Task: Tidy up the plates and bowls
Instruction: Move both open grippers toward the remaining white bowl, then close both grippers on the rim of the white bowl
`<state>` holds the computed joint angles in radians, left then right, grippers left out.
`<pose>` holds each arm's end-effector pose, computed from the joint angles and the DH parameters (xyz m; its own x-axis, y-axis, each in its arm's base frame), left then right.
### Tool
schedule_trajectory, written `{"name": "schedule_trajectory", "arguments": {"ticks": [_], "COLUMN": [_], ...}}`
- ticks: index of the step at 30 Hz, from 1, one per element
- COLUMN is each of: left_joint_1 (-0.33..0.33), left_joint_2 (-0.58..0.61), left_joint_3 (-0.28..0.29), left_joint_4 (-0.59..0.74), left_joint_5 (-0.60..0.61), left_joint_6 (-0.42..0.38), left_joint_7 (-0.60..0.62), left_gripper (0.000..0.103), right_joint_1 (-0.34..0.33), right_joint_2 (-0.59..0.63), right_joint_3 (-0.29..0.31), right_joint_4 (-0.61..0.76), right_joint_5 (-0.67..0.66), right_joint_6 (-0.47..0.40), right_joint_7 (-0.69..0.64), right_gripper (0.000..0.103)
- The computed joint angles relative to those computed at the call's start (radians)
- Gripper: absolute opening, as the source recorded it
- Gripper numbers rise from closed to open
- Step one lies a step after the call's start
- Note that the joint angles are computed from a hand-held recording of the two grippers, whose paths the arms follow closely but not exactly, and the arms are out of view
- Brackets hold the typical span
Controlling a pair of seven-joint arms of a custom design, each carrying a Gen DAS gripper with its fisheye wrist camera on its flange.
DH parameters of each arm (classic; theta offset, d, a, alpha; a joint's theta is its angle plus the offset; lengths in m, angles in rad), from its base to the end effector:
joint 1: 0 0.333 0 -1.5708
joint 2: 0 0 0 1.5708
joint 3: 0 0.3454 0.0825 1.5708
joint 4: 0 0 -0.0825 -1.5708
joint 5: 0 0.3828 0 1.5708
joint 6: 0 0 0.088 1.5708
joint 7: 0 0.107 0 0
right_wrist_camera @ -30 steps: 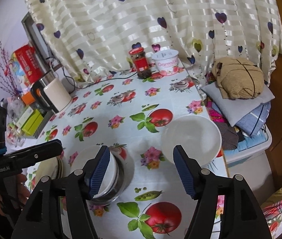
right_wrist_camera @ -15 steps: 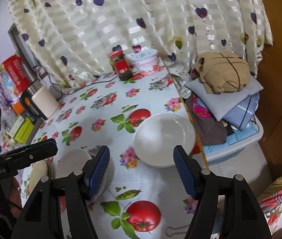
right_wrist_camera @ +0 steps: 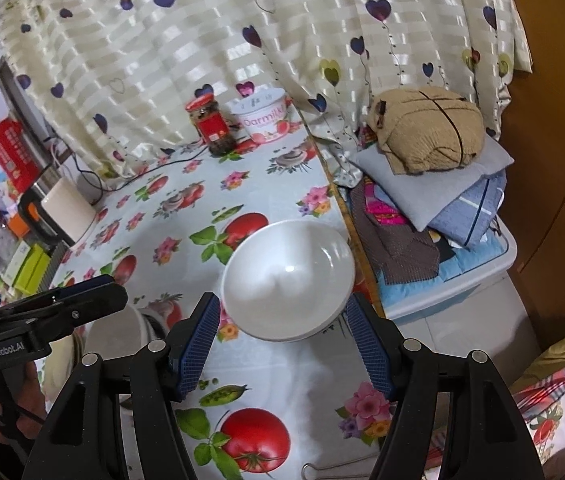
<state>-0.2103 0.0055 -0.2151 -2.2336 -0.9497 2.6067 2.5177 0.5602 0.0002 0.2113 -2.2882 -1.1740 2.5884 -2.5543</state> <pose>0.5091 -0.2116 0.4304 -0.6315 -0.7101 0.3114 -0.7245 0.3973 -0.5632 0.3704 0.3842 0.4040 -0.3000 -0.9043 -0.3037 -0.6463 0.4268 -0.6326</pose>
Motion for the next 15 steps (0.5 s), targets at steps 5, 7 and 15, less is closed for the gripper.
{"name": "schedule_trajectory", "arguments": {"ticks": [5, 7, 15], "left_joint_1": [-0.008, -0.009, -0.010], "left_joint_2": [0.038, 0.054, 0.108], "left_joint_3": [-0.012, -0.016, -0.035], "left_joint_4": [0.027, 0.039, 0.079], "left_joint_5": [0.038, 0.055, 0.127], "left_joint_6": [0.014, 0.012, 0.015], "left_joint_7": [-0.040, -0.055, -0.135], "left_gripper": [0.058, 0.058, 0.057], "right_joint_1": [-0.012, -0.016, -0.036], "right_joint_2": [0.004, 0.008, 0.023], "right_joint_3": [-0.011, -0.014, -0.031], "right_joint_4": [-0.013, -0.015, -0.026], "right_joint_5": [0.010, 0.015, 0.033], "right_joint_6": [0.020, 0.025, 0.058], "right_joint_7": [0.001, -0.002, -0.002], "right_gripper": [0.067, 0.067, 0.066]}}
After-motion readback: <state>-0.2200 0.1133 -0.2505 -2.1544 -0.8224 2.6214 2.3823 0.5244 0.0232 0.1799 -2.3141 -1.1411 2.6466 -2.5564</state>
